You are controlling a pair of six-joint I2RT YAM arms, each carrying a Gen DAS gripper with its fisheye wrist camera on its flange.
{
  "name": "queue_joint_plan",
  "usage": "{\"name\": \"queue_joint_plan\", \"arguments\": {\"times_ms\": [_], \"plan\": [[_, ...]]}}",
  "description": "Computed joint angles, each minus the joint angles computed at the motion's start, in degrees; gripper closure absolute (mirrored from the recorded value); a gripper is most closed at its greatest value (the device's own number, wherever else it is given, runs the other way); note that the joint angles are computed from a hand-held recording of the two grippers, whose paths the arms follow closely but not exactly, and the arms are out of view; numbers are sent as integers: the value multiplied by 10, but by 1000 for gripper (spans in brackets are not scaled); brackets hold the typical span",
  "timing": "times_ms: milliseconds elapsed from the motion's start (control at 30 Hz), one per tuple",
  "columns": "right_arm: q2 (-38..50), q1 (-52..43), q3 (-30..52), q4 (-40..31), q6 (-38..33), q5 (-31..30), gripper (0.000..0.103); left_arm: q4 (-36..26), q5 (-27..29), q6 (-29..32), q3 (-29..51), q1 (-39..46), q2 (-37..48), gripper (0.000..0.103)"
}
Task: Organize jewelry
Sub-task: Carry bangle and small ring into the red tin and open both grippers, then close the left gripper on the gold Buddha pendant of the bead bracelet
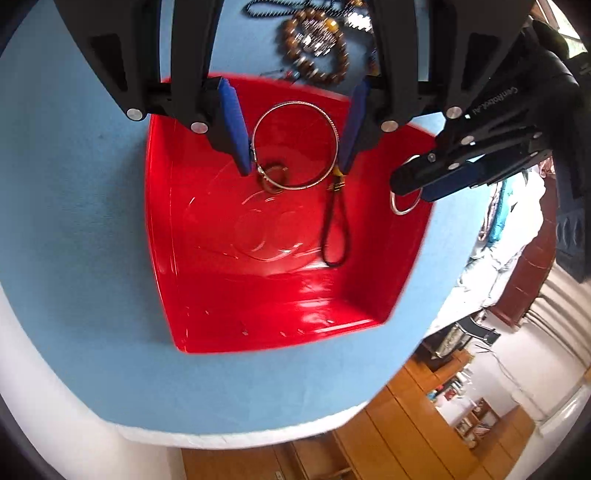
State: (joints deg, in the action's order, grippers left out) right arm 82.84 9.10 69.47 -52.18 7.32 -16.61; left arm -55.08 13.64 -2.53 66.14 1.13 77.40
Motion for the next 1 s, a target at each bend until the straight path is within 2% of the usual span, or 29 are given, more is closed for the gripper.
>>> {"name": "queue_joint_plan", "arguments": {"times_ms": [300,533,767,1000], "plan": [[48,-12,7,21,-22,16,53,22,-10,1,-2,-4,48,57],[26,-23,-4,18,-31,5,51,16,-3,4,3,-5,48,54],[-51,-33,-27,-5,-43,-16,51,-23,9,35,-22,23,-45,54],[-160,-42,-72,-45,-60,-38,51,-85,16,93,-63,94,-163,54]]}}
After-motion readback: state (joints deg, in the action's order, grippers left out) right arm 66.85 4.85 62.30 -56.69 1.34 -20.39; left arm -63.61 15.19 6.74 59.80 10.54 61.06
